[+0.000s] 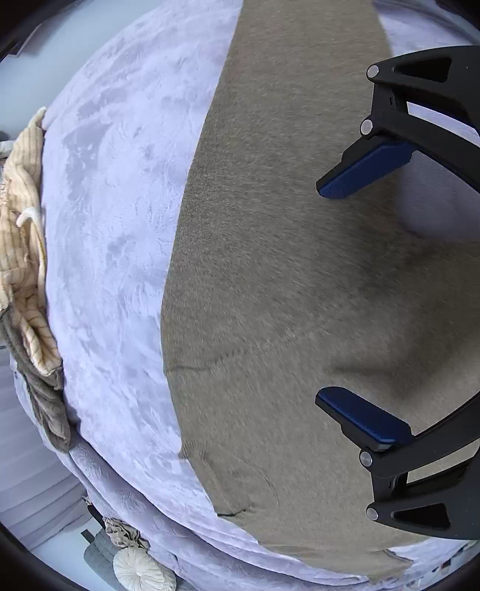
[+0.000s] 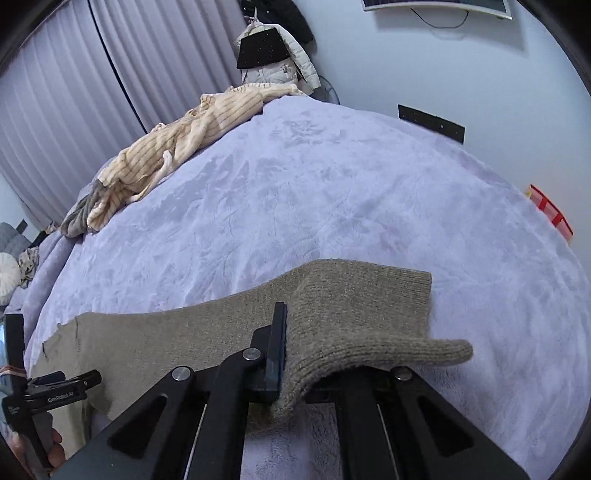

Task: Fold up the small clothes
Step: 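Grasp the sweater's sleeve cuff with the right gripper, then carry the held sleeve across the sweater body with the right gripper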

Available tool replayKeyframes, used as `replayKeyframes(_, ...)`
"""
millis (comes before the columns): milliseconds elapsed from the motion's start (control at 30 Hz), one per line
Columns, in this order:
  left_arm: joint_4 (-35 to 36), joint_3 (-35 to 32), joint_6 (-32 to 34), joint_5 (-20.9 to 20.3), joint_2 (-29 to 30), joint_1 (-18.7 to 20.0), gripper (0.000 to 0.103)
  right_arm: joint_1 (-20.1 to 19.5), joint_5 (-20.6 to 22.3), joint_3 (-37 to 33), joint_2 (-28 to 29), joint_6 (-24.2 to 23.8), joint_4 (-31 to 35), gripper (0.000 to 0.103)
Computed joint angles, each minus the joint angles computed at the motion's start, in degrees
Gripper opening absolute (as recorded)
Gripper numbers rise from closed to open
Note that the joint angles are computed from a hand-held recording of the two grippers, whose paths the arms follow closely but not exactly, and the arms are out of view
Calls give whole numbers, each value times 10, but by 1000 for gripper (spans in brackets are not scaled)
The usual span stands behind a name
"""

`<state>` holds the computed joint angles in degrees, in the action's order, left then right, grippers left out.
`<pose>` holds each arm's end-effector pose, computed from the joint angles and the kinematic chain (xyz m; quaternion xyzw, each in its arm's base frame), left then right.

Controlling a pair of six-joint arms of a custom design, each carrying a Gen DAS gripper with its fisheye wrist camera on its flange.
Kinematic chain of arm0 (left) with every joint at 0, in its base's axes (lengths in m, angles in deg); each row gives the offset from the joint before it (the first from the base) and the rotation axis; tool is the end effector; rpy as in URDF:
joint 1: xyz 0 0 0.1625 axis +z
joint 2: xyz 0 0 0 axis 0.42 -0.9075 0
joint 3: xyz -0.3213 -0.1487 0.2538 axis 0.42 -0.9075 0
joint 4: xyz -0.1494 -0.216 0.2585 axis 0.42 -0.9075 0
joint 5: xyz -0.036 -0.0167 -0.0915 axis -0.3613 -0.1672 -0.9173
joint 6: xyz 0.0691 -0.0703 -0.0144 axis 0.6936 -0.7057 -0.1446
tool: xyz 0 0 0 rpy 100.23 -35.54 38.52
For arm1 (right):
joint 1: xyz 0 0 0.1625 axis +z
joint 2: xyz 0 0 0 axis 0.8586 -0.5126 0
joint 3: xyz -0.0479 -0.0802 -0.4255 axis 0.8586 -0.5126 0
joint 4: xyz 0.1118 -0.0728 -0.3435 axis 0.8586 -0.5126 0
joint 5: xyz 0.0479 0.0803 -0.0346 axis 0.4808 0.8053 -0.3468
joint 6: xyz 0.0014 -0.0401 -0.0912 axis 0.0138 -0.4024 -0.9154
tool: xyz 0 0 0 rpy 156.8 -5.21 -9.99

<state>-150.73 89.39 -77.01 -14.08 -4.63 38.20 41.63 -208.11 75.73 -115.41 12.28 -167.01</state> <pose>-0.1306 -0.7298 0.1836 0.0639 0.8862 -0.1752 0.4241 0.1964 -0.6658 0.1898 -0.0174 -0.8708 0.3887 0.3005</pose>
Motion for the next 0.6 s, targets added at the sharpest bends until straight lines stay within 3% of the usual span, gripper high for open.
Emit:
replayKeyframes(133,-63,71,33,-6,-50,-4,102,32,-28,-28,11,-12,16,5)
replayKeyframes(367,-112,142,60,-43,-124,7,102,95,-70,-108,62,-29,60,5)
replayKeyframes(600,-130,188,69,-53,-187,37,102,140,-80,-197,126,4,131,5)
